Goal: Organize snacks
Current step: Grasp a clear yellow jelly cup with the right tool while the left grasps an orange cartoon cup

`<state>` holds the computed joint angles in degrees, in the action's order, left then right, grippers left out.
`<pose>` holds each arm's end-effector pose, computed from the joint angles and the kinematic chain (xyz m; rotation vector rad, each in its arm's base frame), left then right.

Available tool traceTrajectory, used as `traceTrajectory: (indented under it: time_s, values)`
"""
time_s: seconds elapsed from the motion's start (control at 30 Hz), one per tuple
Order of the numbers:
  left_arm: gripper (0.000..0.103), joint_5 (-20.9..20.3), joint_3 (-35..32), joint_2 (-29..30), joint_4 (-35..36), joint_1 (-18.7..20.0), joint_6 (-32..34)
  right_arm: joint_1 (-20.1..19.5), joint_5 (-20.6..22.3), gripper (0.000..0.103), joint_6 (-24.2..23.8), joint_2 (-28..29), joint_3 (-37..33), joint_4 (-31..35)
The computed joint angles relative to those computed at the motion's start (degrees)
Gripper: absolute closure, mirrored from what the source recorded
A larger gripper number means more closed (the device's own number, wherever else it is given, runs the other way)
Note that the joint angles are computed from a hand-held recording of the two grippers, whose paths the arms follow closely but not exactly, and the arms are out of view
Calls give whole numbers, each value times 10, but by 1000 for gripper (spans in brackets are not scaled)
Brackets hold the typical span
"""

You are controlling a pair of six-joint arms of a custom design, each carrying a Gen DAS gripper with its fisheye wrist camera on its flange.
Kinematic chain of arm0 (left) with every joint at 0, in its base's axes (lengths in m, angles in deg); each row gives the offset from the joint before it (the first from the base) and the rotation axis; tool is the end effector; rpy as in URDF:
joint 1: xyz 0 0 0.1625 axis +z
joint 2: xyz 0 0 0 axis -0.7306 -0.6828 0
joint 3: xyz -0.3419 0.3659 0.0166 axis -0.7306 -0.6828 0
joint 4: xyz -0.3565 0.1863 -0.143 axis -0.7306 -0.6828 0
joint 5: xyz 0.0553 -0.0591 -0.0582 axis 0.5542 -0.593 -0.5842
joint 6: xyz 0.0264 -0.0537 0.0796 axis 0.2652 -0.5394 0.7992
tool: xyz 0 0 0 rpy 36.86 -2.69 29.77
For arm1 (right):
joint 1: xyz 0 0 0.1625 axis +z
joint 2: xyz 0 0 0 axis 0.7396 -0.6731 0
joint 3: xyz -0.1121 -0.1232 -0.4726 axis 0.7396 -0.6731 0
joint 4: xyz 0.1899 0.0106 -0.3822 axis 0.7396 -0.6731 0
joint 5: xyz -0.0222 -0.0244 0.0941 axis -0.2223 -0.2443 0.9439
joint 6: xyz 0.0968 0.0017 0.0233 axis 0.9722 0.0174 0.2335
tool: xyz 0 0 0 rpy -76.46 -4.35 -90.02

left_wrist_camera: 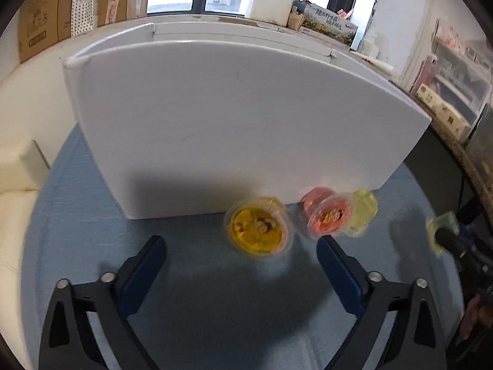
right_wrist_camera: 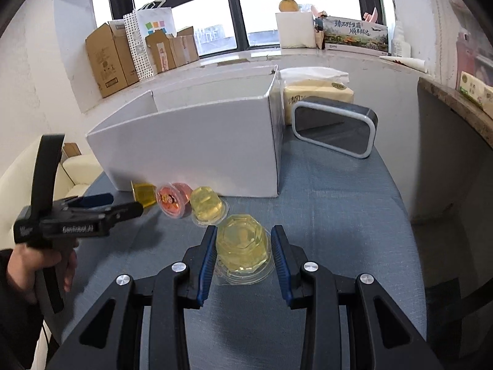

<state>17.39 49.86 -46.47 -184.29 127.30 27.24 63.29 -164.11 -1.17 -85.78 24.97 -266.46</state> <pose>0.0366 -0.8542 0.3603 0.4052 2.4903 -0.7851 0.3955 -0.7943 -0.0182 0.6597 -2.4351 0.8729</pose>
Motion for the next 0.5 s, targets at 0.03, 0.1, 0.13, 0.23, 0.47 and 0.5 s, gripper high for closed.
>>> traceTrajectory:
  time_s: [0.03,0.1,0.13,0.23,0.47,0.5]
  values:
    - [9,2,-3,2,0,0,0,-1,0,65,3,0,1,3]
    - [29,1,-11,7,6,0,3,-2,1,65,4,3,-6,7]
    - [34,9,-13,10,4,-1,10,-2,1,65,5,4,-8,7]
    - [54,-9,-17,8,21,1,18,-1,1,65,7,5,-9,9]
    - [54,-49,51,-41,-45,-4,44,1,6,65,7,3,-5,8]
    - [54,-54,61,-50,-55,-6,44,1,7,65,7,3,-4,6]
